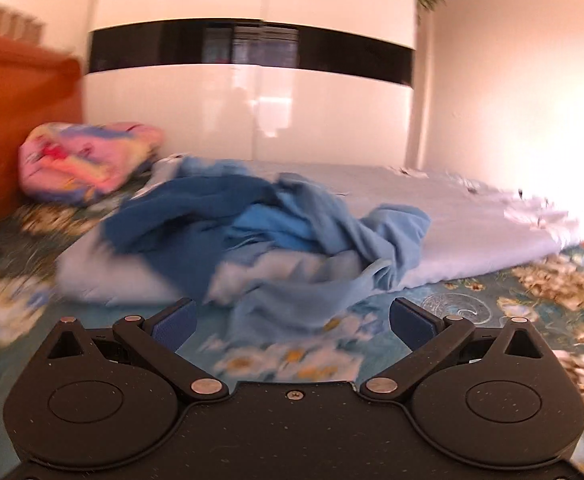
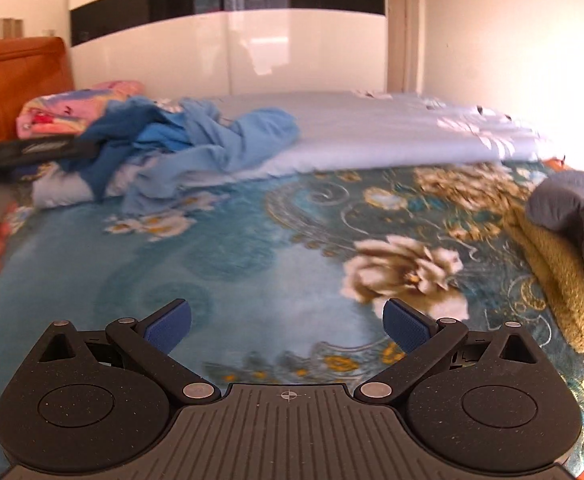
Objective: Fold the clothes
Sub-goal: 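Grasp the light blue garment with the left gripper and lift it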
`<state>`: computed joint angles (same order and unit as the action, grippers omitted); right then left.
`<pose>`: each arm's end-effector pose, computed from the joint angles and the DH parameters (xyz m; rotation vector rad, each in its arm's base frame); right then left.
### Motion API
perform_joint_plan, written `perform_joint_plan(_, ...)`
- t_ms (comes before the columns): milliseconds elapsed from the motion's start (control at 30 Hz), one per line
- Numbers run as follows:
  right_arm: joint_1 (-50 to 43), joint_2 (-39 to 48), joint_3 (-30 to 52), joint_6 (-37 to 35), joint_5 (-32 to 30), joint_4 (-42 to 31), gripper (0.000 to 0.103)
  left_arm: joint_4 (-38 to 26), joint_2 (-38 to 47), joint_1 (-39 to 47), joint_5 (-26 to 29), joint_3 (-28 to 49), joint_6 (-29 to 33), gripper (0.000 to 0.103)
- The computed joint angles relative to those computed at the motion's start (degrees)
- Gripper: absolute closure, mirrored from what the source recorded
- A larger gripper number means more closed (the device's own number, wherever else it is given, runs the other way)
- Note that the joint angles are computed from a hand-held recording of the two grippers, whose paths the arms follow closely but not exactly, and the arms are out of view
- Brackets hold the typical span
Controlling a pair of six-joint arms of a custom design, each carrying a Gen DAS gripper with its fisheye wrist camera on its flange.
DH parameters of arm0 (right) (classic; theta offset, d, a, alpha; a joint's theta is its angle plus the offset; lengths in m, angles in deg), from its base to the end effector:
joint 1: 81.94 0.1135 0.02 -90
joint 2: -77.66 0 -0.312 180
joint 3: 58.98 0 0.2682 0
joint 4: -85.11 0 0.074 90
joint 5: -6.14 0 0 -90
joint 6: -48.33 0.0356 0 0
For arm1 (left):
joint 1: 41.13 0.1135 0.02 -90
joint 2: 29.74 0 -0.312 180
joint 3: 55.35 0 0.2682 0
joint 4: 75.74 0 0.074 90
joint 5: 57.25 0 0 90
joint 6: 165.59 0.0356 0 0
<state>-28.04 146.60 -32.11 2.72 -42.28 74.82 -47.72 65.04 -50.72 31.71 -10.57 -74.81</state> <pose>0.1183 0.1222 0.1453 0.1007 2.2025 0.0206 0.3157 -0.0527 0.1779 0.1648 1.9483 -0.0836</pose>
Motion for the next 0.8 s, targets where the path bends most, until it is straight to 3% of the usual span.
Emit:
perform_joint_plan(100, -7.3, 1.4, -3.4, -3.4, -4.5, 7.0, 0.000, 0.3, 10.3, -5.4, -6.2, 9.6, 4.6, 0.002)
perform_joint_plan(233, -14.8, 5.2, -6.8, -5.1, -10.1, 15.1, 0.000, -5.0, 22.0, -9.0, -11.9, 23.1, 9.2, 0.002)
perform_joint_plan(300, -17.6, 8.0, -8.6, -5.5, -12.6, 19.7, 0.000, -6.1, 26.3, -10.0, -14.4, 27.4, 12.3, 0.009)
perform_joint_plan(400, -21.0, 12.0, -10.7, -6.2, -15.9, 25.7, 0.000, -9.3, 29.5, -9.9, -14.8, 31.0, 13.1, 0.051)
perform_joint_plan(467, -22.6, 13.2, -11.6, -6.1, -17.5, 28.0, 0.000, -13.3, 29.9, -9.0, -12.4, 32.7, 9.7, 0.096)
perform_joint_plan(533, -23.5, 13.4, -12.3, -6.1, -18.1, 29.1, 0.000, -13.5, 28.6, -8.1, -11.6, 31.6, 4.8, 0.097)
perform_joint_plan(633, -22.7, 10.2, -12.5, -5.4, -17.4, 26.3, 0.000, -8.6, 24.8, -7.0, -9.8, 26.4, 1.5, 0.098)
perform_joint_plan(800, -16.6, 0.9, -11.0, -1.6, -12.6, 15.3, 0.000, 0.3, 10.3, -3.3, 1.1, 11.6, -2.1, 0.099)
